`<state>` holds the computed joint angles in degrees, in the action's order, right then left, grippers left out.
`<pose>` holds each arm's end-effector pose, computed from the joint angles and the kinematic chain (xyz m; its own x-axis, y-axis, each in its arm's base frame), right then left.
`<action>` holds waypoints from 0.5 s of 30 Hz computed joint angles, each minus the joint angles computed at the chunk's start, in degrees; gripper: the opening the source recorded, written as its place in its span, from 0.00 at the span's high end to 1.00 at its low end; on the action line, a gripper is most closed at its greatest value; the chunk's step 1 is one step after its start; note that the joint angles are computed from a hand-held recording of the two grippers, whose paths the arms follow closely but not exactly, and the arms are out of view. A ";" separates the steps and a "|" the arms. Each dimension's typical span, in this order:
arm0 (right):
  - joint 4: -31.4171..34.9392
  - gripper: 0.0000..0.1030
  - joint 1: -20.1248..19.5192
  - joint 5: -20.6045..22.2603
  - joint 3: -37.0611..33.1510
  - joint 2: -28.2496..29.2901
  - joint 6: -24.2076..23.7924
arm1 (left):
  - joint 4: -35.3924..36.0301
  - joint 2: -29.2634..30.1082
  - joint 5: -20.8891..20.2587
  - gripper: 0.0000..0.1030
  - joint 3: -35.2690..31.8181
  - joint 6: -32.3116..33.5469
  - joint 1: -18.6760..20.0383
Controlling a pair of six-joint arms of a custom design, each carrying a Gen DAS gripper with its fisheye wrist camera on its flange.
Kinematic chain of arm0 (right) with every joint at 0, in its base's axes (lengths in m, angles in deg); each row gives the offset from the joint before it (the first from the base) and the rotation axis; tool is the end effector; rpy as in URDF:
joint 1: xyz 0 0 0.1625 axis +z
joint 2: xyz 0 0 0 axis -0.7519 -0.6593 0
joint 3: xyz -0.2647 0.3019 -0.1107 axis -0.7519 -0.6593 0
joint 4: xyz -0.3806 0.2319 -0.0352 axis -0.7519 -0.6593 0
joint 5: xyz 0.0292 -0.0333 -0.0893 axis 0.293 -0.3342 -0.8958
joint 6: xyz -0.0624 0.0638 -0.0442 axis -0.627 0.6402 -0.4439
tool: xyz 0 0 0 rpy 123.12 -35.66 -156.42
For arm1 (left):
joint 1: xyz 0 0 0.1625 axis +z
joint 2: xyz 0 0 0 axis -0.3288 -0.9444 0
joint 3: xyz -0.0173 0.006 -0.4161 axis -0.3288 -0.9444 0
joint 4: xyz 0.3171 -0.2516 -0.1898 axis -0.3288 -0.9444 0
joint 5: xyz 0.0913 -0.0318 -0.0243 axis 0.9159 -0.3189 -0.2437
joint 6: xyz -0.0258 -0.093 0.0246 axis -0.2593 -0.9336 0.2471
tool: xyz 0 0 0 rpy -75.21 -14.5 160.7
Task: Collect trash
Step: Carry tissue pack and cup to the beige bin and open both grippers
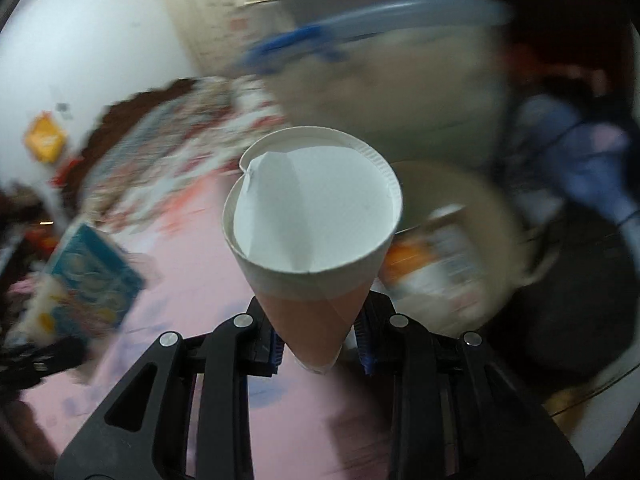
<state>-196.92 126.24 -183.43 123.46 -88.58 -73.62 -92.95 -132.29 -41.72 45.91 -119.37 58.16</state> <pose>-0.0082 -0.6024 0.2911 -0.8721 -0.1456 0.4672 -0.4143 0.7276 -0.5467 -0.3302 -0.5094 0.0050 -0.9172 0.1888 -0.3508 0.3465 0.8127 -0.4685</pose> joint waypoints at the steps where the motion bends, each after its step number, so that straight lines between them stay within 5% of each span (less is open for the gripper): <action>1: -1.51 0.70 0.18 -3.48 -2.38 1.76 -1.92 | 0.95 2.63 -3.01 0.71 -3.96 1.08 1.42; 7: -3.15 0.65 0.67 -15.04 -11.19 8.92 -14.38 | 8.44 14.96 -10.48 0.69 -22.39 4.15 5.34; 9: 1.27 0.54 0.07 -14.19 -12.39 9.12 -15.71 | 12.13 18.65 -10.17 0.60 -27.98 5.04 6.08; 10: 1.15 0.40 -0.18 -13.38 -12.22 9.18 -16.01 | 14.78 20.25 -8.86 0.47 -30.45 4.38 6.39; 11: -0.08 0.33 -0.55 -11.96 -11.23 8.80 -16.49 | 16.27 21.36 -8.12 0.46 -32.03 3.76 6.70; 15: -1.73 0.33 -2.44 -5.04 -7.10 5.53 -14.80 | 17.48 21.60 -9.34 0.46 -32.03 2.67 7.57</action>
<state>-198.65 123.80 -188.47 116.36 -83.05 -88.42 -75.47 -110.69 -51.06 13.87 -116.70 65.73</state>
